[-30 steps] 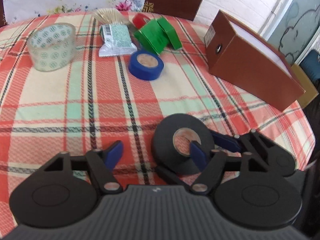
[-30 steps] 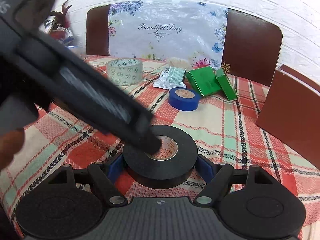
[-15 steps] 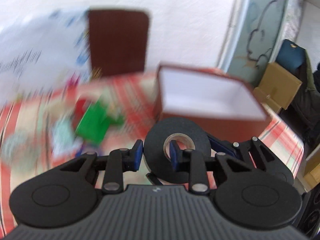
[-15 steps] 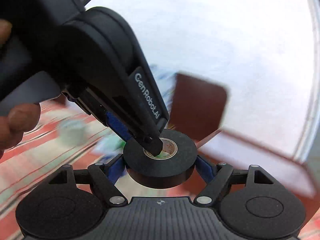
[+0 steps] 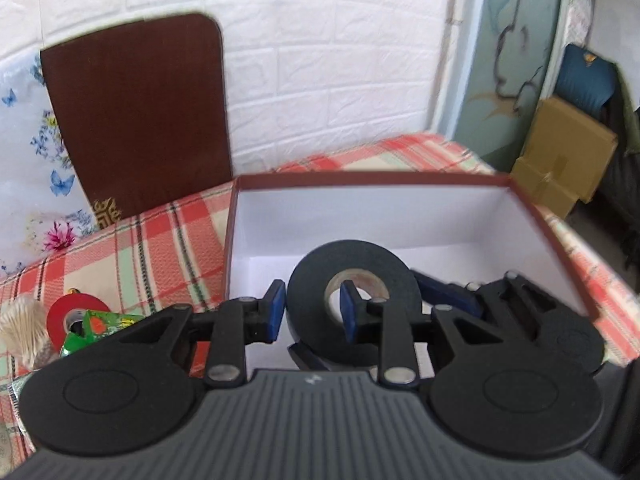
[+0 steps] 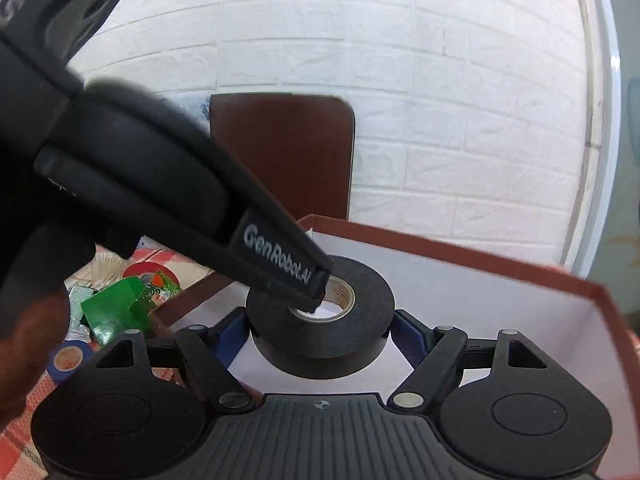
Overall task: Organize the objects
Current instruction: 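Lower the black tape roll into the brown box and open the right gripper, then move the right gripper back over the table to the clear tape roll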
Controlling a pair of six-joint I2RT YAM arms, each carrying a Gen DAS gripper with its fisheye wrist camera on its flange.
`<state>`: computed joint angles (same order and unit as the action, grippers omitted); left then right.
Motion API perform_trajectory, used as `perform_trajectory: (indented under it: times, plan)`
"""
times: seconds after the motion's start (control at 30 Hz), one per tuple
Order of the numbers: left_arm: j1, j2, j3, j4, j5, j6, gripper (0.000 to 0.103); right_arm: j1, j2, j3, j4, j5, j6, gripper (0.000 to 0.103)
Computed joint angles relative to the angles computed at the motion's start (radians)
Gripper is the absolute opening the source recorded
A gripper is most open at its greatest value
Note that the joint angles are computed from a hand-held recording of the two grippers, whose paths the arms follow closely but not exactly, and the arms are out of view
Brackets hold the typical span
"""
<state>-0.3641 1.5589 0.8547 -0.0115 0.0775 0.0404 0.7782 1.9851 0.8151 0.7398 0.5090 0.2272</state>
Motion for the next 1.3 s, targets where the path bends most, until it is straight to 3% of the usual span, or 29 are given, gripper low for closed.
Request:
perform_trajectory:
  times: [0.13, 0.33, 0.53, 0.63, 0.8, 0.93, 1.3]
  plan:
    - [0.005, 0.029, 0.006, -0.010, -0.007, 0.015, 0.035, 0.023, 0.026, 0.003, 0.030, 0.073, -0.020, 0.076]
    - [0.009, -0.105, -0.096, 0.001, -0.021, 0.041, 0.045, 0.091, -0.049, -0.149, 0.153, 0.170, 0.036, 0.075]
    - [0.007, -0.291, -0.223, -0.015, -0.025, 0.047, 0.051, 0.279, -0.084, -0.277, 0.276, 0.406, 0.050, 0.075]
    - [0.021, -0.371, -0.275, -0.043, -0.024, 0.047, 0.052, 0.368, -0.094, -0.303, 0.230, 0.487, 0.150, 0.076]
    - [0.076, -0.460, -0.359, -0.076, -0.023, 0.047, 0.053, 0.350, 0.103, -0.084, 0.033, 0.372, 0.314, 0.078]
    - [0.135, -0.484, -0.428, -0.067, -0.045, 0.064, 0.055, 0.392, 0.126, -0.017, -0.137, 0.307, 0.466, 0.078]
    - [0.387, -0.455, -0.545, 0.012, 0.000, 0.165, 0.060, 0.447, 0.154, 0.118, -0.339, 0.265, 0.494, 0.078]
